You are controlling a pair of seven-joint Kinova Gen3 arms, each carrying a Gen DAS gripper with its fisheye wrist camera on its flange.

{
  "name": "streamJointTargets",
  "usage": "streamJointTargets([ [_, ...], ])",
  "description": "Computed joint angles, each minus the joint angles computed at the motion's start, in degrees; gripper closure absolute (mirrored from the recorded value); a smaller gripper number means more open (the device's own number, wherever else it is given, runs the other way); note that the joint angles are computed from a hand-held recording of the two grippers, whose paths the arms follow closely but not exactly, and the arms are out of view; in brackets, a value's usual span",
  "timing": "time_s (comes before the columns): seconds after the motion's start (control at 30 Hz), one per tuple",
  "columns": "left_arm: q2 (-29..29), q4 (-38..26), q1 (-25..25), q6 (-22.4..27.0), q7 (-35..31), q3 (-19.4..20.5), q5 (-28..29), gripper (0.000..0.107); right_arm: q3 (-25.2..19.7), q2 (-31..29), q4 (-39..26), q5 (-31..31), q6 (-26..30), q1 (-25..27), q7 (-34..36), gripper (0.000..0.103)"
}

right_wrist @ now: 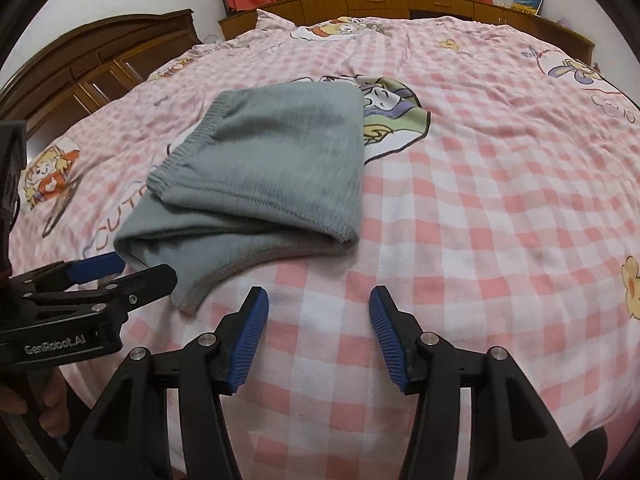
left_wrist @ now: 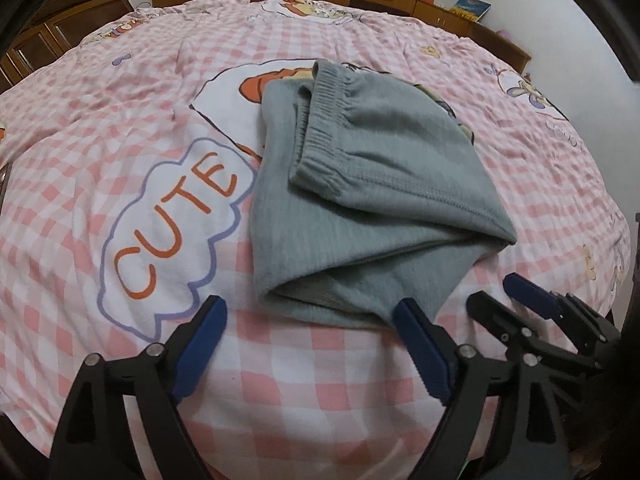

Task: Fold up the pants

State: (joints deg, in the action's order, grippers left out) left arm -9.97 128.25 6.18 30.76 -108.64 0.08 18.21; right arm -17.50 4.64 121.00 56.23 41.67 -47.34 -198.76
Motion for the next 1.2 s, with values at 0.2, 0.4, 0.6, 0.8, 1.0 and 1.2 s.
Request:
streamJointTargets([
  [0.2, 0.7, 0.6, 0.3, -1.2, -0.7, -0.4, 0.7, 0.015, 0.0, 1.4, 1.3, 4.6, 0.2, -1.4, -6.7, 0.04],
  [0.4, 0.6, 1.4, 0.4, -2.2, -3.1, -1.2, 3.2, 0.014, 0.2, 2.1, 1.6, 6.7, 0.8, -2.3, -9.5, 0.039],
  [0.6, 0.8, 1.8, 0.7, -2.4, -6.2, -2.3, 5.7, 0.014, 0.3, 2.4, 1.3, 6.5, 1.3, -2.5, -9.3, 0.039],
  [0.8, 0.7, 1.9, -0.1, -2.0, -8.1, -2.4, 7.2, 0.014, 0.5, 2.6, 0.9, 5.6, 1.6, -2.5, -8.0, 0.039],
  [1.0, 0.8, 1.6, -0.5, -1.3, -8.2, -2.1, 7.8, 0.012, 0.7, 2.7, 0.2, 4.4, 1.7, -2.5, -6.1, 0.037],
  [1.2, 0.8, 1.5, -0.6, -1.5, -5.7, -0.9, 5.5, 0.012, 0.9, 3.8, -1.3, 3.2, 3.5, -3.5, -3.5, 0.03],
])
